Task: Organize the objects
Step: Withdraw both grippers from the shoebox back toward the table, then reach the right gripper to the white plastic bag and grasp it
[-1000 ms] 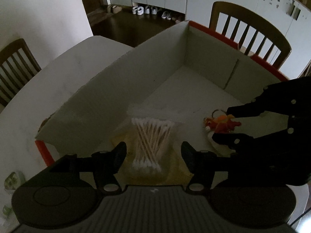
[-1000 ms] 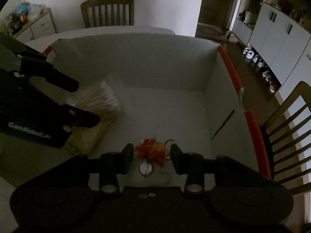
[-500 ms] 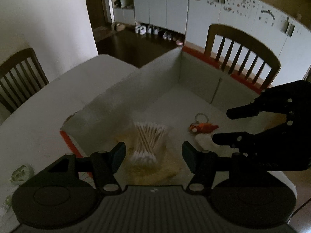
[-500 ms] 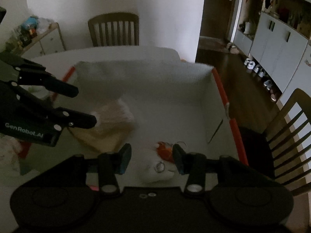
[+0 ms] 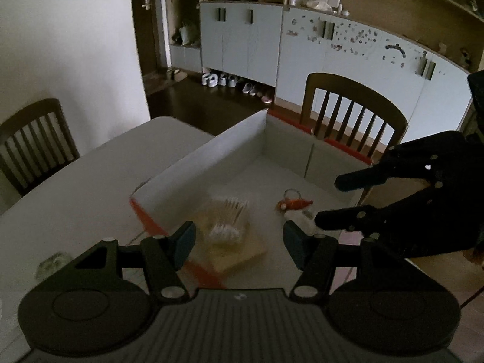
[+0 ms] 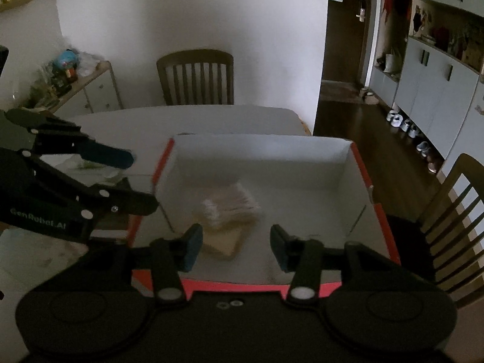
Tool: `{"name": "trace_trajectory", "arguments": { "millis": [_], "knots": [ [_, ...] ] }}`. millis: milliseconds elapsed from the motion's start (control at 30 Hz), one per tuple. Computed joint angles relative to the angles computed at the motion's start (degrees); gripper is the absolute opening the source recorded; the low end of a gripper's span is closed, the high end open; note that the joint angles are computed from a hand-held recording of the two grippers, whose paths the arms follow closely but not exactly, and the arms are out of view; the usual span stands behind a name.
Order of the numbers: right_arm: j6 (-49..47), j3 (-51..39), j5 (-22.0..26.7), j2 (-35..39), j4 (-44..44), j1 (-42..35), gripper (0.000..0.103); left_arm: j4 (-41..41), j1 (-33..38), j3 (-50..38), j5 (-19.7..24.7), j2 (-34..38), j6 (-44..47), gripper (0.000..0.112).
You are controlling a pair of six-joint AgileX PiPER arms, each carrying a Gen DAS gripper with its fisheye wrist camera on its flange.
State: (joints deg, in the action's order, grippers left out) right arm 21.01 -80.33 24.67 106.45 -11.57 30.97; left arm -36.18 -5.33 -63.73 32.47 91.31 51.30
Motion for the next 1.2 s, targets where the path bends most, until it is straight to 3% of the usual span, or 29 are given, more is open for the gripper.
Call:
{"name": "trace_trajectory", "arguments": {
  "millis": [300, 433, 633, 700, 767, 867, 1200],
  "knots": [
    [13.79, -2.11, 3.13, 1.32, -8.92, 7.7, 0.054, -8.75, 12.11, 6.33, 7.12, -5.89, 12.29, 0.067],
    [19.72, -3.59, 4.56, 2.52, -12.52, 11.1, 0.063, -12.17, 18.92, 8.63, 10.91, -7.5, 18.37, 0.067],
    [25.39, -7.1, 7.17, 5.45, -15.16, 15.08, 0.069, -15.26, 28.85, 10.74, 14.41, -8.18, 25.53, 0.067],
    [26.7, -8.54, 8.21, 6.51, -15.66, 16.15, 0.071, -15.85, 31.85, 10.74, 15.73, -7.53, 27.53, 0.068],
    [27.68, -10.38, 9.47, 7.85, -15.91, 17.13, 0.073, -16.43, 34.98, 10.66, 17.22, -6.6, 29.87, 0.082],
    [29.78, -12.87, 11.33, 9.81, -16.67, 18.73, 0.077, -16.94, 39.01, 10.48, 19.26, -4.93, 33.63, 0.082],
    [31.93, -26.83, 19.18, 18.45, -15.34, 21.61, 0.082, -19.16, 46.08, 10.04, 20.05, 1.63, 46.46, 0.086]
  ]
}}
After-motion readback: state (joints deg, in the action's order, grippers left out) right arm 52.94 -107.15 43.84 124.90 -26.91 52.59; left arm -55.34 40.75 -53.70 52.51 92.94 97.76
